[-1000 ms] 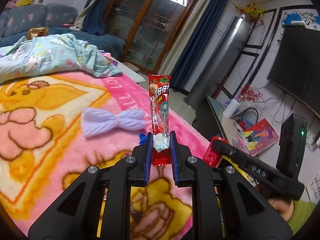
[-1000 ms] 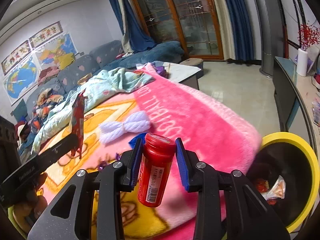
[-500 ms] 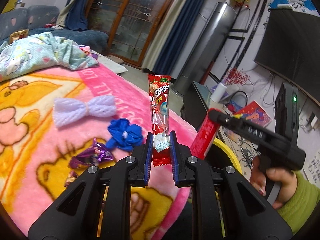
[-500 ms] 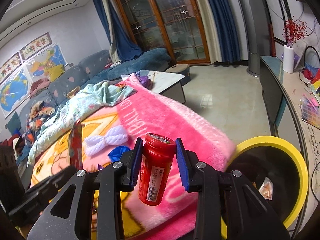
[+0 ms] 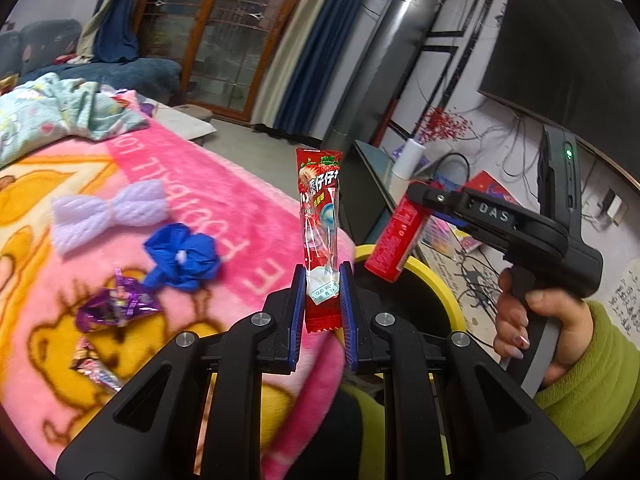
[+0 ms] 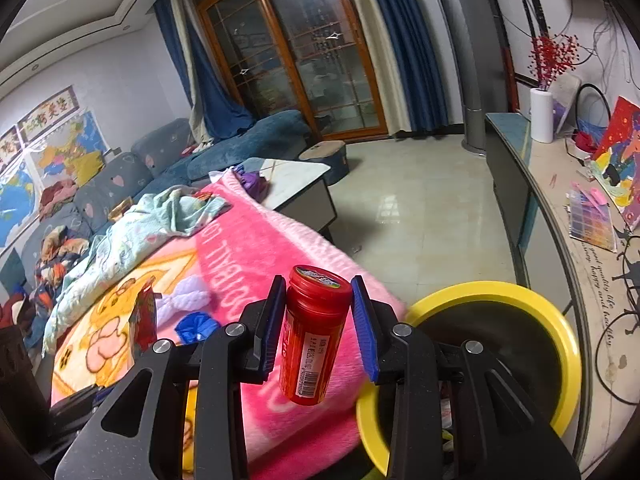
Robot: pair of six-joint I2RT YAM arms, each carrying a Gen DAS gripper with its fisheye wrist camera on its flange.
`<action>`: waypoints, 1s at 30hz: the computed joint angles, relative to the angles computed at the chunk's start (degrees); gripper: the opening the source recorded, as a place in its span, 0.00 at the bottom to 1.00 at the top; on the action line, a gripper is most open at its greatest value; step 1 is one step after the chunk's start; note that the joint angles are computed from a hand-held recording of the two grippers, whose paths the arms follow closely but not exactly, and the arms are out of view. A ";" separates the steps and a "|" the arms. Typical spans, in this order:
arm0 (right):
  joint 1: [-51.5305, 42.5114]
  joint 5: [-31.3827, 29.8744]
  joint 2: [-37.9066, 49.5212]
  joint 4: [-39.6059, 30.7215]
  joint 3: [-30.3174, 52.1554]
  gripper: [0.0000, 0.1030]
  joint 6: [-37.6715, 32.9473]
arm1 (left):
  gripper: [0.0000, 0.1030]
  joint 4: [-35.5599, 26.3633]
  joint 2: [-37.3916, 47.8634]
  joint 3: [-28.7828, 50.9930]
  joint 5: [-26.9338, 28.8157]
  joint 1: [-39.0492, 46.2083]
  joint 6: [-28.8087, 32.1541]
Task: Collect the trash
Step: 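Carry the candy stick and red tube over the yellow-rimmed bin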
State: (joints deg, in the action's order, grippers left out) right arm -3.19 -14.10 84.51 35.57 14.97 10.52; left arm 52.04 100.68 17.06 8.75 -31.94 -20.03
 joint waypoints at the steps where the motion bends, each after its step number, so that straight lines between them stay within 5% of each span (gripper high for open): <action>1: -1.15 -0.61 -0.11 -0.17 -0.01 0.31 -0.37 | 0.11 -0.30 0.65 0.77 -0.15 -0.87 -0.04; 18: -21.24 -9.94 1.69 -1.62 1.63 0.31 -4.40 | 0.11 -5.02 8.67 12.16 -3.00 -12.12 1.67; 30: -25.60 -7.58 6.64 4.03 2.31 0.31 -6.42 | 0.11 -9.57 15.62 20.36 -2.88 -15.48 3.11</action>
State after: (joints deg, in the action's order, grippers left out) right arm -28.79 -21.68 91.15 39.59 17.27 4.10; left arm 42.47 116.29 37.43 5.87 -47.42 -16.92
